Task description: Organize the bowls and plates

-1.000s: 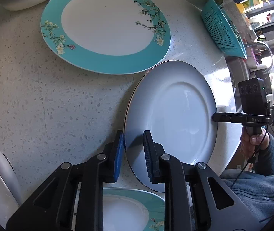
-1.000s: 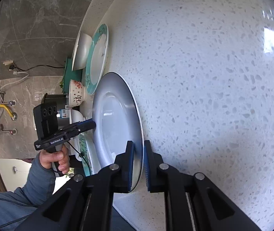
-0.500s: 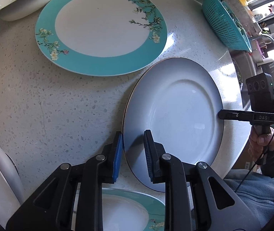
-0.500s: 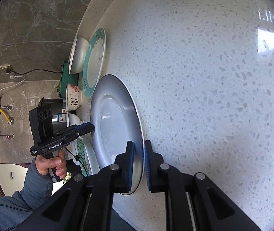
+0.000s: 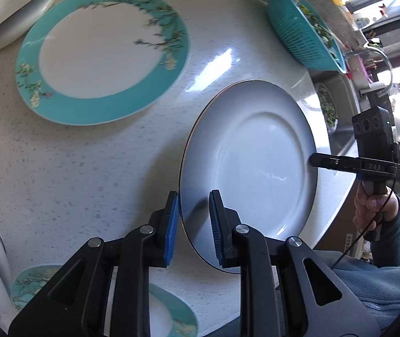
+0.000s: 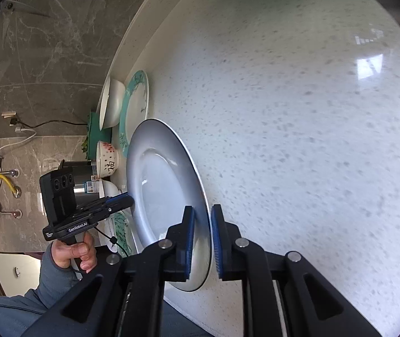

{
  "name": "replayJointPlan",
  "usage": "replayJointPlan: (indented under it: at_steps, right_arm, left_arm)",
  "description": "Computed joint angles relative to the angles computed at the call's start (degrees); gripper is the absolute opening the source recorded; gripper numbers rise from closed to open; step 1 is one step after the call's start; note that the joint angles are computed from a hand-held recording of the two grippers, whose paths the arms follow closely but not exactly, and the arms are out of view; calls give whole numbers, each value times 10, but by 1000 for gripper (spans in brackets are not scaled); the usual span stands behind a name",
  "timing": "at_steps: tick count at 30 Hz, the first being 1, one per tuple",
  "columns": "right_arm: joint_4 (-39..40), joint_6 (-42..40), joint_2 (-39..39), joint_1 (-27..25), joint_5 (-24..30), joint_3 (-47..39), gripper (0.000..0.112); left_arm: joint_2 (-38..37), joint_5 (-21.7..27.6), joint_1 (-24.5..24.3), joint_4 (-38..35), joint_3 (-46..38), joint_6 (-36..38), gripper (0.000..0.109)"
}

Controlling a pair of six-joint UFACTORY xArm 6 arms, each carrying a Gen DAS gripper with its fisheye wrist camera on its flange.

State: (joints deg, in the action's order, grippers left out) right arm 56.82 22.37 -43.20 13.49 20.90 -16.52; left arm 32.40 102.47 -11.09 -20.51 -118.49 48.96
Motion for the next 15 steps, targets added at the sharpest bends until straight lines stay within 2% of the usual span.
replayJointPlan:
  at_steps: [3,6,9,15]
  right_arm:
    - [-68,66,-50,-14,29,23,16]
    - [-107,88,-95,-36,76,37,16]
    - [-101,56,-129,-69,130,48,16]
    - [-72,-40,-168,-163,244,62,17]
  left_arm:
    - [-48,-20,-10,-7,67,-1,19]
    - [-98,-50,-24,-12,137,-12,19]
    - [-155,-87,-33,-17,219,-27,19]
    - [-237,-127,-43,-17,334,-65,19]
